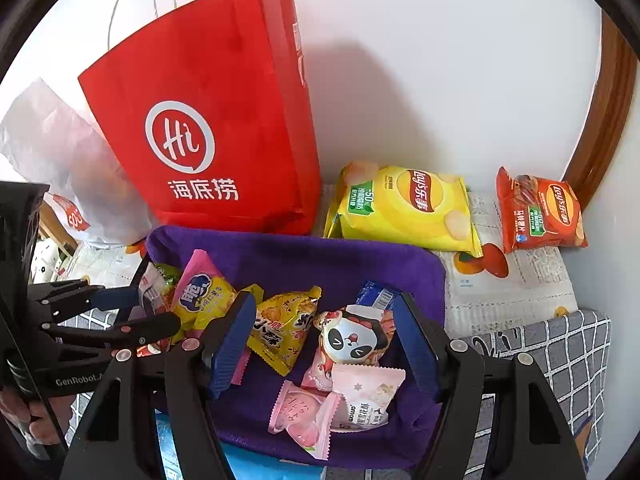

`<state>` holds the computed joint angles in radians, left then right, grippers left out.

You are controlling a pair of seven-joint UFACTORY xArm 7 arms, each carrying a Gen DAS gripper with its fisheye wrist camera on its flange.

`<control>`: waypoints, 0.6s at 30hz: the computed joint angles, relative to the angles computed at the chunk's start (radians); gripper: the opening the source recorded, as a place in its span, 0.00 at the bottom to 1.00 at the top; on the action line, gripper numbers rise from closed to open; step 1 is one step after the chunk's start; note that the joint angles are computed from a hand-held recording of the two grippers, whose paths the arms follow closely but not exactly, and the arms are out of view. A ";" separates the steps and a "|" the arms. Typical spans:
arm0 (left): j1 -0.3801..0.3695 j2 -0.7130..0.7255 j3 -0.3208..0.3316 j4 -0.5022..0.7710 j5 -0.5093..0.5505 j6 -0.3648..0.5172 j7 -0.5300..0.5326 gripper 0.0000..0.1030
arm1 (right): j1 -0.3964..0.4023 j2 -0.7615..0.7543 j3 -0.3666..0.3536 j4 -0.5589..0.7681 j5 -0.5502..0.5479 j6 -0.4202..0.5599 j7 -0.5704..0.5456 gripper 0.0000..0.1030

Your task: Organize snacks

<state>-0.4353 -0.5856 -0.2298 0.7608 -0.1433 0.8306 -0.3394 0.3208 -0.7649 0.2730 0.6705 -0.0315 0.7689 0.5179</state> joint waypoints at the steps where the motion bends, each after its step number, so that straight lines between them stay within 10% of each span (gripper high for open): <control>1: -0.001 0.001 0.000 0.000 0.000 0.002 0.000 0.52 | -0.001 -0.002 -0.001 0.000 0.001 0.001 0.003 0.69; 18: 0.002 -0.046 0.002 0.019 -0.006 0.030 -0.006 0.67 | -0.021 -0.037 0.031 0.020 -0.029 0.027 0.037 0.69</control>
